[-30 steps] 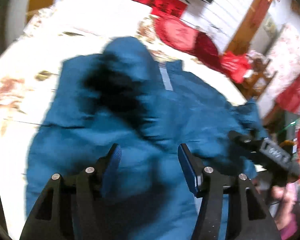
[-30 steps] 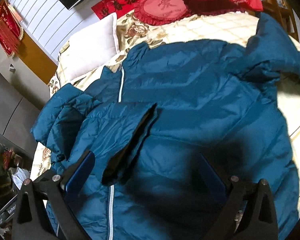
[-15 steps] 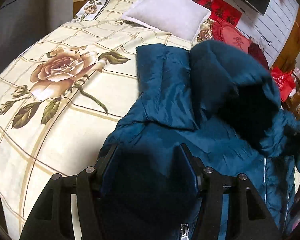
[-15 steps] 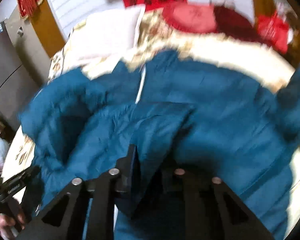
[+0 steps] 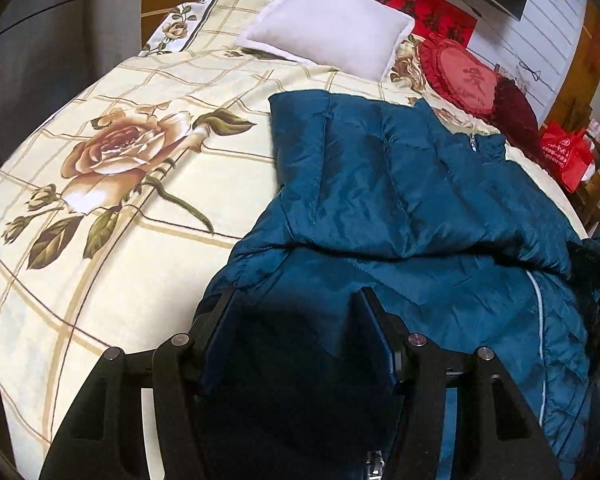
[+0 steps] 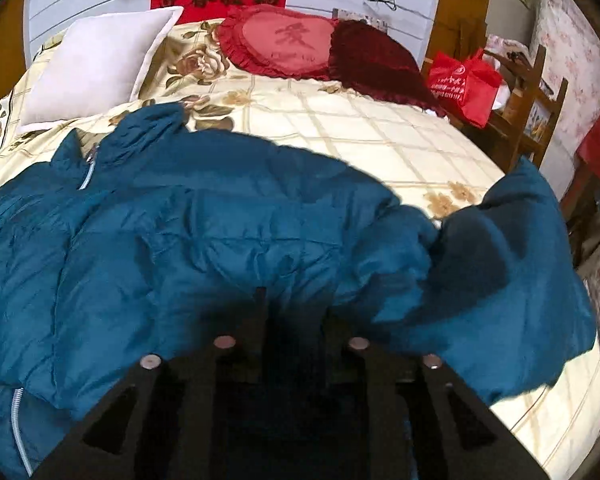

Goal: Fold large clothes

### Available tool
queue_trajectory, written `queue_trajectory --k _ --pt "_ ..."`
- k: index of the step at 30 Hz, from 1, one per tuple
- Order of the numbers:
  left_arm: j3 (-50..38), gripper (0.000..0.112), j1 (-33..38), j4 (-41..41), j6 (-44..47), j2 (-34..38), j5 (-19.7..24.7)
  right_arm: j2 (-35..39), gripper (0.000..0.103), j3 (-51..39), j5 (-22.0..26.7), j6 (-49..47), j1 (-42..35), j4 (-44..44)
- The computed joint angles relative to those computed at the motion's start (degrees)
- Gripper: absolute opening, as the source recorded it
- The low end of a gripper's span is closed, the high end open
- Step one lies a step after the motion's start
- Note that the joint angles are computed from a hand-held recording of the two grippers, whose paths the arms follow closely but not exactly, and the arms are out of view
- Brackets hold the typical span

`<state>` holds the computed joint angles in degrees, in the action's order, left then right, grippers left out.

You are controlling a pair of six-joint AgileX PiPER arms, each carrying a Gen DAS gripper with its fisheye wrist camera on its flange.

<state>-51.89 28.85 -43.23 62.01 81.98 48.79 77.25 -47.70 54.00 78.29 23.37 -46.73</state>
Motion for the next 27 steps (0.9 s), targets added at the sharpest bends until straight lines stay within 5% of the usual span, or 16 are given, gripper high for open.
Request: queue_trajectory --k 1,7,13,18,21,24,27 --pt "-0.5 0.066 0.4 -0.4 -0.1 -0.1 0.7 -1.2 0.043 -0.1 1.4 -0.6 0.0 0.5" --pt "-4.2 0.066 -0.6 -2.1 -2.9 -1.5 1.6 -10.2 0.07 -1.3 0.7 -1.5 5.9 3.8" --pt "-10.4 0.066 -11.6 3.0 -13.3 3.2 -4.9 -0.2 0.07 -9.2 -17.0 -14.6 7.7 18.5" --pt "-11.4 0.066 -15.6 6.8 -19.9 8.5 -9.3 10.9 0.07 -15.7 -17.1 -11.5 11.1 12.1" --pt "-8.2 0.066 -15.6 3.1 -15.0 8.9 -12.7 14.8 0.07 -15.8 -15.7 -11.3 11.7 9.9" --pt "-6.1 0.066 -16.3 2.2 -12.4 8.0 -15.1 15.3 0.07 -12.9 -18.3 -7.1 12.5 4.9" --pt "-5.7 0.067 -16.0 1.0 -11.0 8.0 -15.2 13.1 0.07 -13.1 -17.1 -13.2 11.5 10.0"
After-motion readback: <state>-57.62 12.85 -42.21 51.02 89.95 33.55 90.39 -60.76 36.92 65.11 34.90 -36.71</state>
